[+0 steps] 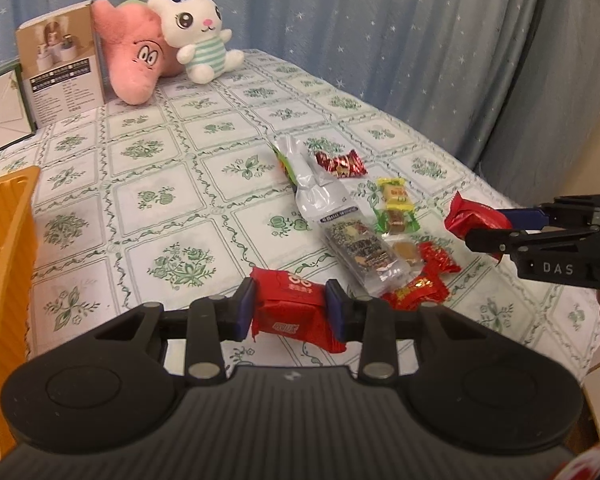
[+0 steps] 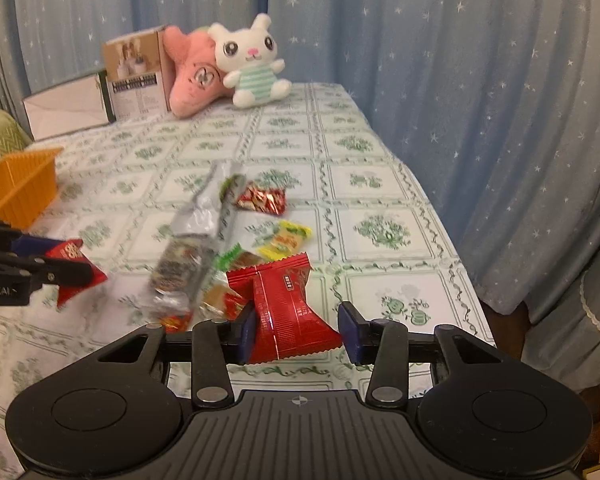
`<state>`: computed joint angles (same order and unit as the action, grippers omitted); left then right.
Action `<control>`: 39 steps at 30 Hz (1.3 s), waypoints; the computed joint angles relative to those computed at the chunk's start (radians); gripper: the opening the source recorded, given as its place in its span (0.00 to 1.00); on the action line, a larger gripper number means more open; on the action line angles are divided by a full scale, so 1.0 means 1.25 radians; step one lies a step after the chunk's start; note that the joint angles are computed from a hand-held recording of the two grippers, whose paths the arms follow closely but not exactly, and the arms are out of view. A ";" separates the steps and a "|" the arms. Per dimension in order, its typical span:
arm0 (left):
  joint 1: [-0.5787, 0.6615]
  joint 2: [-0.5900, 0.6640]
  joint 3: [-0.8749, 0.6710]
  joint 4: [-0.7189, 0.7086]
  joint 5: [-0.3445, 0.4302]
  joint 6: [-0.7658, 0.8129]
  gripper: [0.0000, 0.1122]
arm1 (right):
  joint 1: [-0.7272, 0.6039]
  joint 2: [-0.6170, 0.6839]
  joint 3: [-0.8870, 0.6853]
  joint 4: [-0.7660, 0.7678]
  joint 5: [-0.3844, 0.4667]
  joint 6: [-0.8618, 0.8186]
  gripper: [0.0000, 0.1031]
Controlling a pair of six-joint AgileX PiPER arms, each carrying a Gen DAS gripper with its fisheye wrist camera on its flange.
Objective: Organize snacks
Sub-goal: 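Carry both red packets to the orange tray and open both tools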
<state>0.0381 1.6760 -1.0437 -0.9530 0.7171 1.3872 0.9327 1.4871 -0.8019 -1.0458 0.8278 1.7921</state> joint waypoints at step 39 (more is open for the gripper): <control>0.498 0.195 -0.516 0.141 0.262 -0.139 0.30 | 0.054 0.759 -1.373 0.389 0.132 -0.647 0.42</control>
